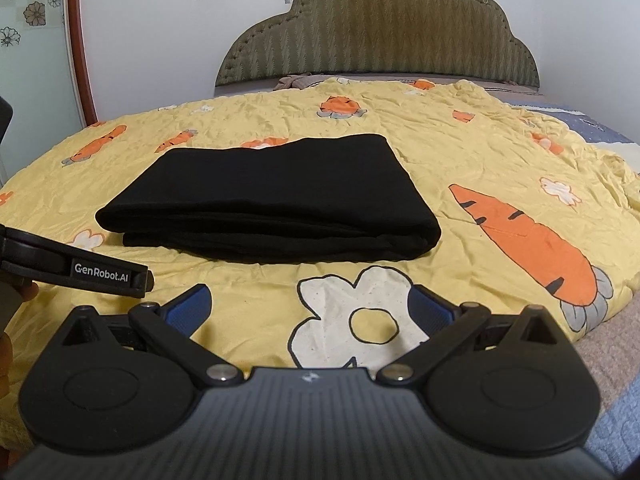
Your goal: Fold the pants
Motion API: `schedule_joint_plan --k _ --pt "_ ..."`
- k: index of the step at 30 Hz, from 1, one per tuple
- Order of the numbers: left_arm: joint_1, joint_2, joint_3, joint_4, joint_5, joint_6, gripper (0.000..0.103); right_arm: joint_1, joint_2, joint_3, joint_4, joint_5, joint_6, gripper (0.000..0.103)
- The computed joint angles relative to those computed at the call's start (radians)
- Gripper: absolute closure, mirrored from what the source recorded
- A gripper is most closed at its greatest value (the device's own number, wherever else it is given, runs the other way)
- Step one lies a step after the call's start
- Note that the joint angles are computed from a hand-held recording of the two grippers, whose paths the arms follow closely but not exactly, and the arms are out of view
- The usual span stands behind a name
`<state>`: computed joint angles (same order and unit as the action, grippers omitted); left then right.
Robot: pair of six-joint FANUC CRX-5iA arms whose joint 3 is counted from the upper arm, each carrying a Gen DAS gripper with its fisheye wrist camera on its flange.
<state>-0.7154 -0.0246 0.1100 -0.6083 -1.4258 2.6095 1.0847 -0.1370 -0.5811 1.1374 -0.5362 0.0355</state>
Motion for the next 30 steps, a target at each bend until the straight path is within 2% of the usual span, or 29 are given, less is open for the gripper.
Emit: schedule_joint_plan --k 19,30 --pt "0.015 -0.006 -0.015 0.013 0.015 -0.008 0.023 0.007 0.006 0.007 -0.021 0.005 0.033 0.0" --pt "0.04 -0.016 -0.027 0.027 0.028 -0.021 0.023 -0.016 0.014 0.009 0.01 0.029 0.034 0.0"
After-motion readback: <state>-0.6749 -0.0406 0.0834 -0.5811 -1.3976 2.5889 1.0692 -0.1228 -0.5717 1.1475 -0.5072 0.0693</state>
